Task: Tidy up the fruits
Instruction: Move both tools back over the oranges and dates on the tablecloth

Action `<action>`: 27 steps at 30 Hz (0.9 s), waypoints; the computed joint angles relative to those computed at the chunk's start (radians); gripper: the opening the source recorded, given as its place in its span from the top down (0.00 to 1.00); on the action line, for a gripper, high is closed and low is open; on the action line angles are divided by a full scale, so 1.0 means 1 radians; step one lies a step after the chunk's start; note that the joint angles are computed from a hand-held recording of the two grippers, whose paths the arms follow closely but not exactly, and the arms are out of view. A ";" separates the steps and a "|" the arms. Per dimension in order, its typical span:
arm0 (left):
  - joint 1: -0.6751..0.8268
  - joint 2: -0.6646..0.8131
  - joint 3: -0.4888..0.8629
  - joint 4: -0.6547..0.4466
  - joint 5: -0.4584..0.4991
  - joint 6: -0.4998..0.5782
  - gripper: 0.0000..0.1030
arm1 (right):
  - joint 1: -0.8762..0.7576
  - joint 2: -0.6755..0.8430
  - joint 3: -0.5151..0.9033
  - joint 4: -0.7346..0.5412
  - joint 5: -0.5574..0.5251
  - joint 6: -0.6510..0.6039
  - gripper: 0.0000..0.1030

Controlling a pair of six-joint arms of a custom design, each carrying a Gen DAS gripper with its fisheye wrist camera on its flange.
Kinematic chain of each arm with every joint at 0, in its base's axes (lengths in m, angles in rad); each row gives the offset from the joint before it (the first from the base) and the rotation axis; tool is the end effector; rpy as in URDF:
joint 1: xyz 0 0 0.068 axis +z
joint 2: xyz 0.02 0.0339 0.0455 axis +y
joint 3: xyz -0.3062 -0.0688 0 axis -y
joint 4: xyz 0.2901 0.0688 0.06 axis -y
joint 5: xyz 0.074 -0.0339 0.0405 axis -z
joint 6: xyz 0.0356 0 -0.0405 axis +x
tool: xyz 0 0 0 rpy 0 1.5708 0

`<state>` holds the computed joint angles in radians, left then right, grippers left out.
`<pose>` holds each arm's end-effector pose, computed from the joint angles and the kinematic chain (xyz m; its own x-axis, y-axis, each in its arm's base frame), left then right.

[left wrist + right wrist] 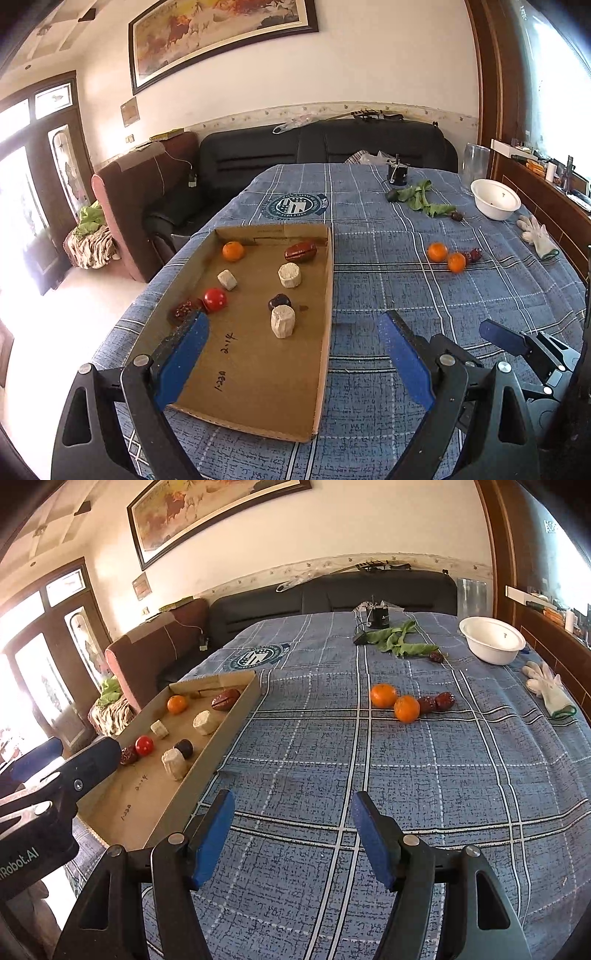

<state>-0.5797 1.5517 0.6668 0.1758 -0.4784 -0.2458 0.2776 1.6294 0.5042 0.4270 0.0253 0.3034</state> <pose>0.2804 -0.1640 0.1644 -0.5756 0.1187 -0.8091 0.0556 0.9928 0.1061 0.2898 0.0816 0.1128 -0.6663 0.1207 -0.7359 -0.0590 0.9752 0.2133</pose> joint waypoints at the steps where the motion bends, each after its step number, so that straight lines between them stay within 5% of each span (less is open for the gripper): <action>1: 0.001 0.001 0.000 0.000 0.001 0.001 0.10 | 0.000 0.001 0.001 -0.001 0.000 0.000 0.31; 10: 0.010 0.010 0.004 -0.005 0.029 0.003 0.10 | -0.023 -0.021 -0.002 -0.026 0.000 -0.024 0.31; 18: 0.037 0.033 0.022 -0.018 0.114 -0.016 0.10 | -0.251 -0.097 0.000 -0.134 -0.075 -0.115 0.27; 27: 0.011 0.127 0.078 -0.010 0.181 -0.016 0.10 | -0.454 0.083 0.203 -0.208 -0.167 -0.187 0.28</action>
